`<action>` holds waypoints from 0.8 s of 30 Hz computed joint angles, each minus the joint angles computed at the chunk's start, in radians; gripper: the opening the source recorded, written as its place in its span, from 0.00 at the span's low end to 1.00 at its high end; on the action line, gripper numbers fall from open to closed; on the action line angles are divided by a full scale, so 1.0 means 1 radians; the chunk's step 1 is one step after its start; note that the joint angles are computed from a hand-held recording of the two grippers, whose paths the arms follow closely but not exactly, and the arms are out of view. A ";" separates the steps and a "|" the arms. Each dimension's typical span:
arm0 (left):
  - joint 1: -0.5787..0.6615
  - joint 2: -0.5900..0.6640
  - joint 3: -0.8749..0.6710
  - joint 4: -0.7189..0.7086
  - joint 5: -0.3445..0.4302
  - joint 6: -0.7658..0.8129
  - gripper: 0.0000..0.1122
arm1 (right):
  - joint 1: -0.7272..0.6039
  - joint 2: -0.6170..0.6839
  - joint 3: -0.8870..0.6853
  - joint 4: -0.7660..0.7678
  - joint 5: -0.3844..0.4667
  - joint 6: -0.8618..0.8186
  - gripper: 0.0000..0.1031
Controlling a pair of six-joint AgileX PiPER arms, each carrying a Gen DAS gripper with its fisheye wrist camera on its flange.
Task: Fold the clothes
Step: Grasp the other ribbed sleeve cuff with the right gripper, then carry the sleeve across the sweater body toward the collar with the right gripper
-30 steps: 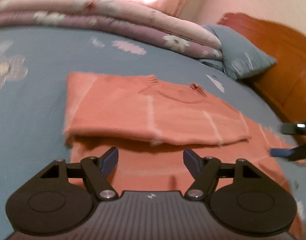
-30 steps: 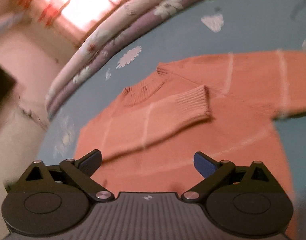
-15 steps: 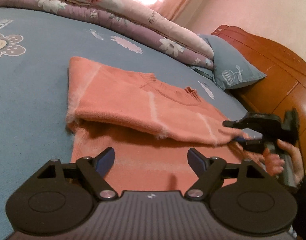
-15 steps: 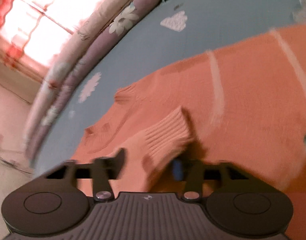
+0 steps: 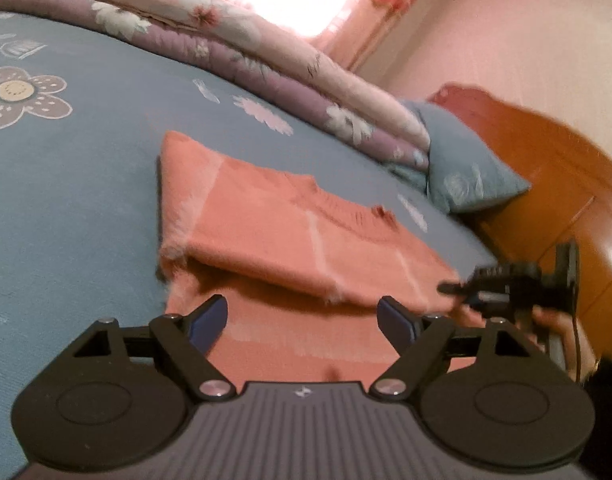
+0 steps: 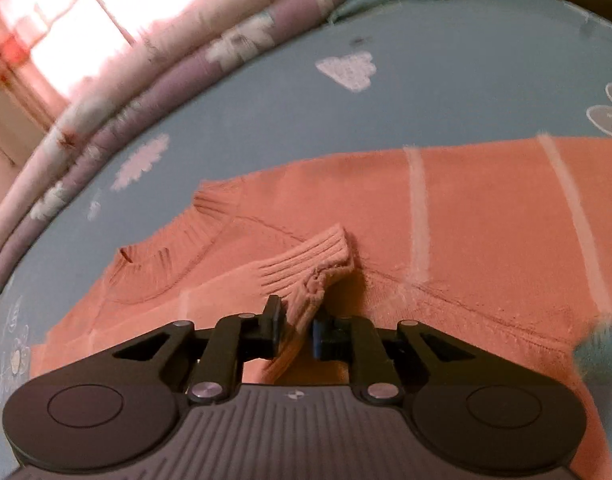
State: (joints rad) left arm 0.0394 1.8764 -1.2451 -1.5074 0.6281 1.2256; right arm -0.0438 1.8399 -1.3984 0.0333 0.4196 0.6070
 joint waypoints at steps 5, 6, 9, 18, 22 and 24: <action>0.038 0.051 -0.003 -0.158 0.036 0.052 0.75 | 0.083 -0.051 -0.037 -0.169 0.092 0.057 0.49; 0.043 0.062 -0.011 -0.167 0.047 0.047 0.75 | 0.104 -0.056 -0.049 -0.199 0.105 0.049 0.51; 0.034 0.076 -0.019 -0.178 0.034 0.086 0.75 | 0.137 -0.035 -0.110 -0.211 0.130 -0.013 0.54; 0.026 0.084 -0.028 -0.150 0.033 0.110 0.76 | 0.117 0.234 -0.577 -0.151 0.409 -0.259 0.57; 0.035 0.099 -0.039 -0.155 0.059 0.100 0.76 | 0.142 0.225 -0.620 -0.428 0.504 -0.014 0.69; 0.031 0.098 -0.040 -0.150 0.054 0.103 0.77 | 0.135 0.175 -0.533 -0.450 0.461 0.024 0.69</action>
